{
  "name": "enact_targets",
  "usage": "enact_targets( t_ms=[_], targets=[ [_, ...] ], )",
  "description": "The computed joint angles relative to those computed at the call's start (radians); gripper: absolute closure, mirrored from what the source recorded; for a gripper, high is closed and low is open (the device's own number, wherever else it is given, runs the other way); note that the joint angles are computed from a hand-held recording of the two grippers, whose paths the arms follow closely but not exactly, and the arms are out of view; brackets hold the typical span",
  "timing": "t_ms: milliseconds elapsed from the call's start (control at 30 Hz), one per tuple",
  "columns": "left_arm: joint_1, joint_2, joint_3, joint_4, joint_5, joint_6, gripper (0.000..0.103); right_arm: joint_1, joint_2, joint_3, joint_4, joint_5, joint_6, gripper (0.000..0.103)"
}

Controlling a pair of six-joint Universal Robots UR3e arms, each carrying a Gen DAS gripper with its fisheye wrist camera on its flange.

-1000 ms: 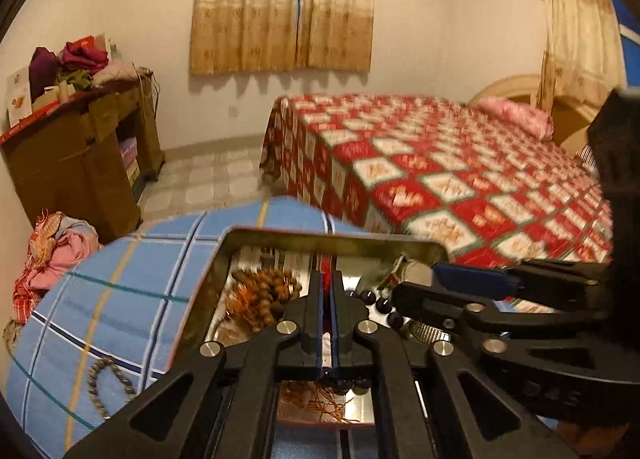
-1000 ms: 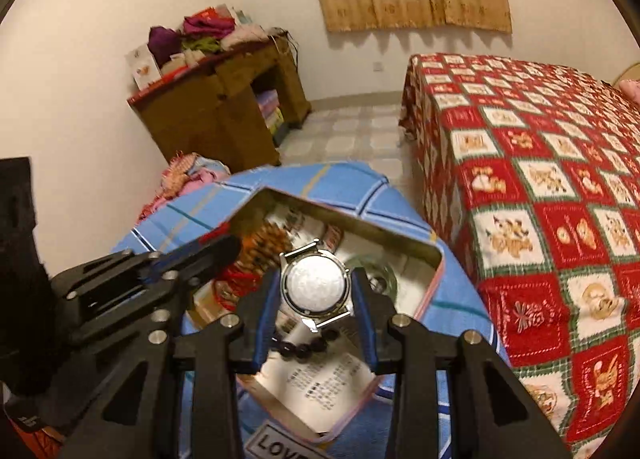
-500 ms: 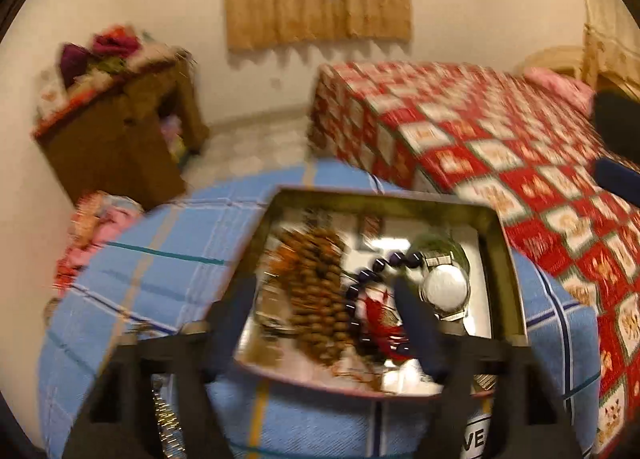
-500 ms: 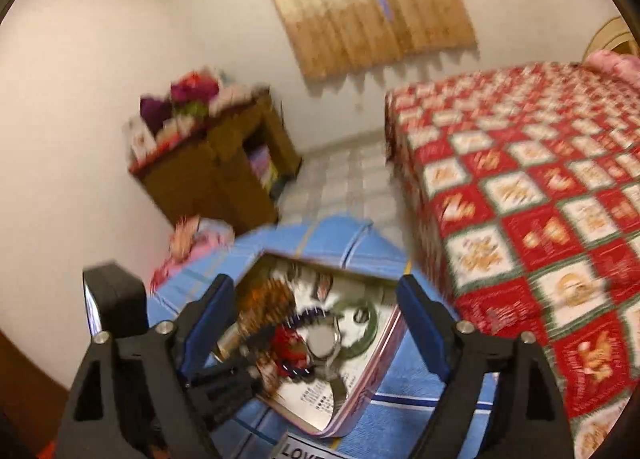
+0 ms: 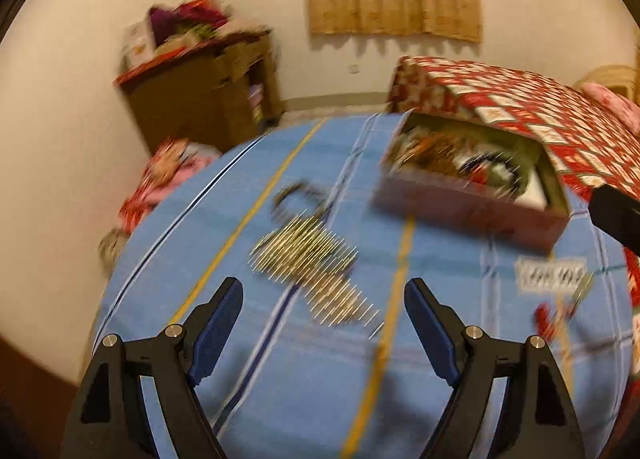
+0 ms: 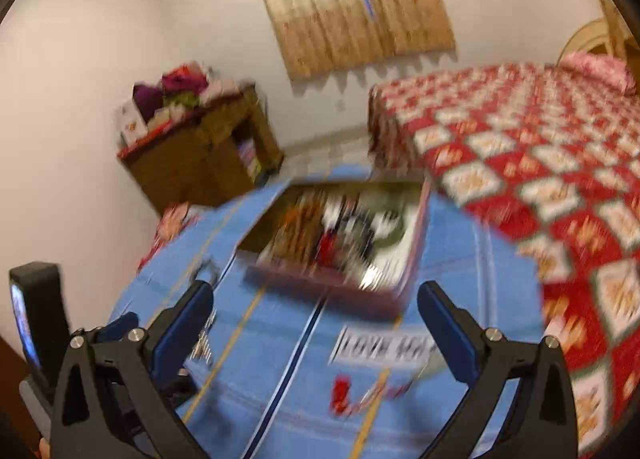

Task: Organize jewelry
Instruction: 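Grasp the gold bead chain with the left tool while the right tool grasps the pearl necklace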

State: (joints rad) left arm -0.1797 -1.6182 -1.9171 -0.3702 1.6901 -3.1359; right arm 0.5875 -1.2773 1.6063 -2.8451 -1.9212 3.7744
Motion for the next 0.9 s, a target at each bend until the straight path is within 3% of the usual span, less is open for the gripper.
enact_targets(
  t_ms=[67,167,333,433,567,667,733,800,900],
  targets=[
    [0.042,0.058,-0.097,0.03,0.006,-0.014,0.02,0.021,0.011,0.017,-0.011,0.011,0.011,0.0],
    [0.068,0.094,-0.168,0.057,0.054,-0.037,0.02,0.088,0.049,-0.011,0.004,-0.061,0.006,0.0],
    [0.124,0.133,-0.219,0.048,0.019,-0.068,0.02,0.2,0.139,-0.134,0.035,-0.231,-0.062,0.0],
    [0.13,0.138,-0.244,0.068,0.013,-0.062,0.02,0.229,0.176,-0.197,0.102,-0.267,-0.107,0.0],
    [0.134,0.134,-0.268,0.088,0.011,-0.044,0.02,0.18,0.146,-0.144,0.086,-0.09,-0.114,0.001],
    [0.174,0.173,-0.298,0.089,-0.017,-0.055,0.02,0.138,0.147,-0.156,0.104,0.024,-0.121,0.021],
    [0.19,0.195,-0.311,0.11,-0.002,-0.065,0.02,0.114,0.168,-0.196,0.128,0.101,-0.158,0.05],
    [0.196,0.195,-0.32,0.15,0.028,-0.06,0.02,0.091,0.204,-0.265,0.177,0.178,-0.183,0.057],
    [0.232,0.17,-0.32,0.173,0.033,-0.056,0.02,0.05,0.3,-0.417,0.228,0.308,-0.216,0.057]
  ],
)
